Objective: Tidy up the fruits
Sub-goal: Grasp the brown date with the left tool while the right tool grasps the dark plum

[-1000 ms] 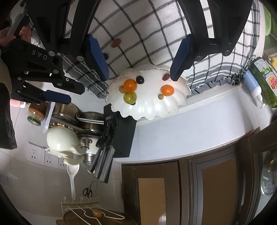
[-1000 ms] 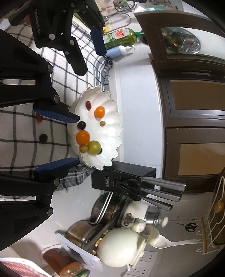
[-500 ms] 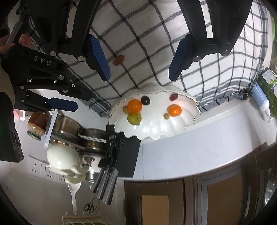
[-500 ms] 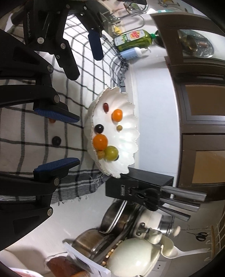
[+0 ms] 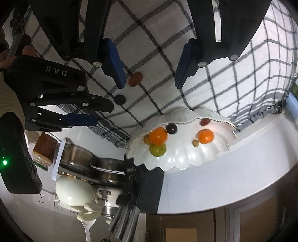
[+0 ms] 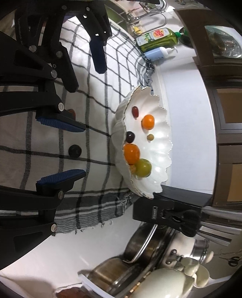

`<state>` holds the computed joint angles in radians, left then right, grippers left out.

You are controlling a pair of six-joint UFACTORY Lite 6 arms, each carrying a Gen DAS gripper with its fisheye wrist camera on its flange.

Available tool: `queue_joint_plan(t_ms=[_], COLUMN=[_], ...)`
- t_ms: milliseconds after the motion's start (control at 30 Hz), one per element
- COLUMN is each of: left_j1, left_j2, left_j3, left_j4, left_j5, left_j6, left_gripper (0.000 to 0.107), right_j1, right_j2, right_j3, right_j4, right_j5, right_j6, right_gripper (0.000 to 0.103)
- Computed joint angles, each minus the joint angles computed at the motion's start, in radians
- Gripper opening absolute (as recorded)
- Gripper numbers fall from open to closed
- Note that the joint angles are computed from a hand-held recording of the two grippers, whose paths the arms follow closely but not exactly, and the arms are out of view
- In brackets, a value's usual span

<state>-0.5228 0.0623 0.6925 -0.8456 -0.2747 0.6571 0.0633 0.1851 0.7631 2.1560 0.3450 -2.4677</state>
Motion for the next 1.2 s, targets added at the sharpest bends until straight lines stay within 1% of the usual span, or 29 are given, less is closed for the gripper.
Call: queue_joint_plan(t_ms=[133,200,267,300,367,467,533,600,733,900,933,1000,1033,1100,1133,1167,1200], left_j1=[0.011,0.020,0.029,0.031,0.035,0.042,0.045,0.052,0.060,0.064,0.066,0.072,0.071,0.068,0.068,0.066,0.064], left_j2=[0.058,0.088,0.120,0.131,0.153,0.180,0.196,0.217,0.241,0.258,0.262,0.269,0.271,0.275,0.276,0.277,0.276], left_j3=[0.034,0.052,0.074,0.083,0.099,0.121,0.134,0.151,0.171,0.186,0.188,0.193,0.194,0.197,0.198,0.198,0.195], left_j4=[0.090,0.154,0.224,0.249,0.300,0.356,0.376,0.415,0.469,0.493,0.508,0.595,0.606,0.598,0.621,0.638,0.613], left_j5=[0.021,0.031,0.042,0.048,0.055,0.065,0.074,0.083,0.098,0.102,0.105,0.112,0.113,0.111,0.113,0.114,0.110], left_j6=[-0.073,-0.131,-0.193,-0.216,-0.261,-0.307,-0.324,-0.361,-0.416,-0.434,-0.448,-0.534,-0.545,-0.532,-0.550,-0.564,-0.536], left_gripper=[0.048,0.047,0.043,0.042,0.042,0.039,0.037,0.035,0.033,0.029,0.027,0.026,0.025,0.023,0.020,0.019,0.019], right_j1=[0.006,0.009,0.006,0.005,0.002,-0.001,0.002,0.005,0.006,0.013,0.013,0.013,0.014,0.013,0.012,0.012,0.012], right_j2=[0.051,0.077,0.098,0.111,0.130,0.160,0.181,0.201,0.233,0.265,0.271,0.280,0.282,0.286,0.288,0.292,0.299], right_j3=[0.030,0.045,0.062,0.072,0.089,0.112,0.128,0.144,0.169,0.195,0.201,0.207,0.208,0.210,0.211,0.212,0.219], right_j4=[0.001,0.008,-0.010,-0.015,-0.043,-0.066,-0.077,-0.082,-0.101,-0.117,-0.122,-0.131,-0.123,-0.118,-0.118,-0.112,-0.123], right_j5=[0.003,0.003,0.006,0.005,0.007,0.013,0.010,0.007,0.009,0.007,0.008,0.009,0.008,0.008,0.008,0.006,0.001], right_j6=[-0.013,-0.026,-0.011,-0.007,0.019,0.040,0.049,0.053,0.073,0.093,0.098,0.106,0.100,0.096,0.096,0.091,0.104], right_gripper=[0.042,0.042,0.041,0.039,0.037,0.037,0.036,0.033,0.033,0.029,0.029,0.028,0.028,0.027,0.026,0.025,0.023])
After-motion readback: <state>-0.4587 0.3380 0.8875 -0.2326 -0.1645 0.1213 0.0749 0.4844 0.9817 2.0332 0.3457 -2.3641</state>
